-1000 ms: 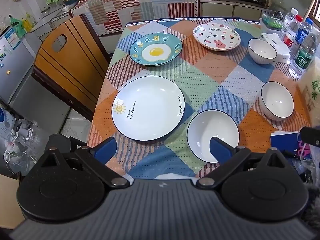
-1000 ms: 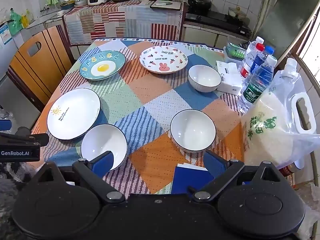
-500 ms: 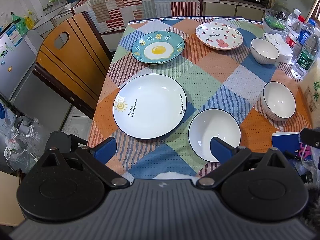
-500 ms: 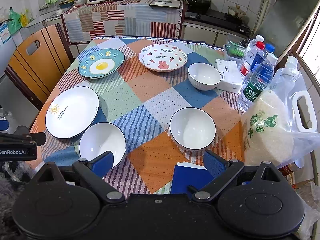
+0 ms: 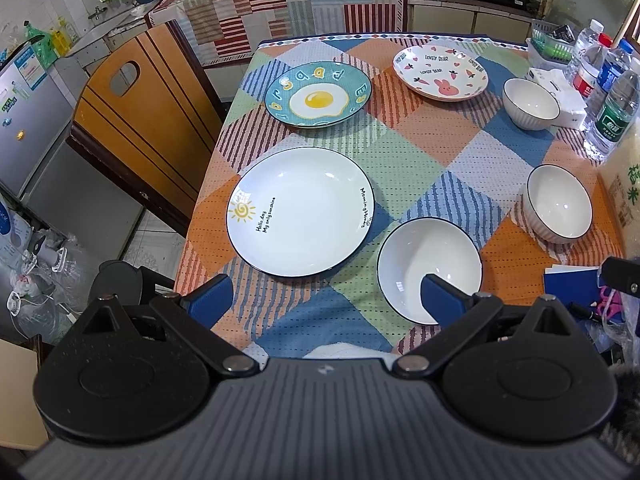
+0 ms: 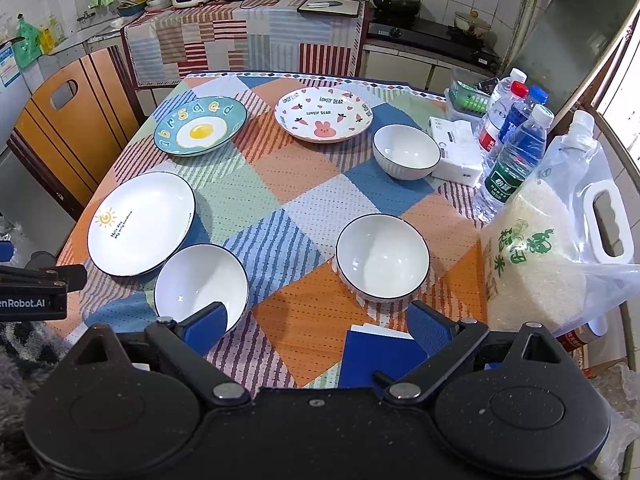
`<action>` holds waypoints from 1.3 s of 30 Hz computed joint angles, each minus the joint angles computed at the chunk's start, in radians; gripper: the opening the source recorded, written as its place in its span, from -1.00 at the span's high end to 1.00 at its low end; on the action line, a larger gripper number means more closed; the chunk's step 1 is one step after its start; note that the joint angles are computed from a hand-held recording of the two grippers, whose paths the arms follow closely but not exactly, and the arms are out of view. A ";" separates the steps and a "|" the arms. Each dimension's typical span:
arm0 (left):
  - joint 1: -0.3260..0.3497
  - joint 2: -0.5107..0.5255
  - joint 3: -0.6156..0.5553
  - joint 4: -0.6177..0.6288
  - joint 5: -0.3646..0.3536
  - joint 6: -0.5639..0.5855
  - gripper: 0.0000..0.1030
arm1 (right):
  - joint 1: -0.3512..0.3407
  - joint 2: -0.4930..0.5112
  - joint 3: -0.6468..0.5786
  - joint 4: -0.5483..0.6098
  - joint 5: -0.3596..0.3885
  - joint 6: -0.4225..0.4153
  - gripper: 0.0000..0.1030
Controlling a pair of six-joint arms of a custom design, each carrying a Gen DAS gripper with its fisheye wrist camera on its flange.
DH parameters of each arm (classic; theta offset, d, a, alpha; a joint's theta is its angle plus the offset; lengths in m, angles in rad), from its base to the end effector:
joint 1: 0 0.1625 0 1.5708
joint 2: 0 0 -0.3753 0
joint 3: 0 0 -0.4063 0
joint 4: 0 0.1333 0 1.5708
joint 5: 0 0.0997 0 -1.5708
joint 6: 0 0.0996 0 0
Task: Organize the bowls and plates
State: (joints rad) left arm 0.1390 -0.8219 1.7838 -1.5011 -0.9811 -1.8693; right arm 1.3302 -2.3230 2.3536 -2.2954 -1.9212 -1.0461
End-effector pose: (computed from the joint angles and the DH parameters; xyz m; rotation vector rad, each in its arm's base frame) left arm -0.4374 -0.2517 -0.0240 -0.1007 2.0856 -0.7159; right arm 0.0281 -0.3015 0.4160 0.8059 -2.2867 0.4431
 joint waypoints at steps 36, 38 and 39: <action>-0.024 -0.015 0.034 -0.051 0.013 -0.001 -0.97 | -0.022 0.012 0.007 -0.015 0.005 -0.014 -0.91; -0.027 -0.029 0.052 -0.072 0.025 -0.013 -0.94 | -0.031 0.013 0.001 -0.002 0.022 -0.021 -0.91; -0.028 -0.037 0.061 -0.080 0.030 -0.025 -0.94 | -0.044 0.009 -0.005 0.016 0.051 -0.030 -0.91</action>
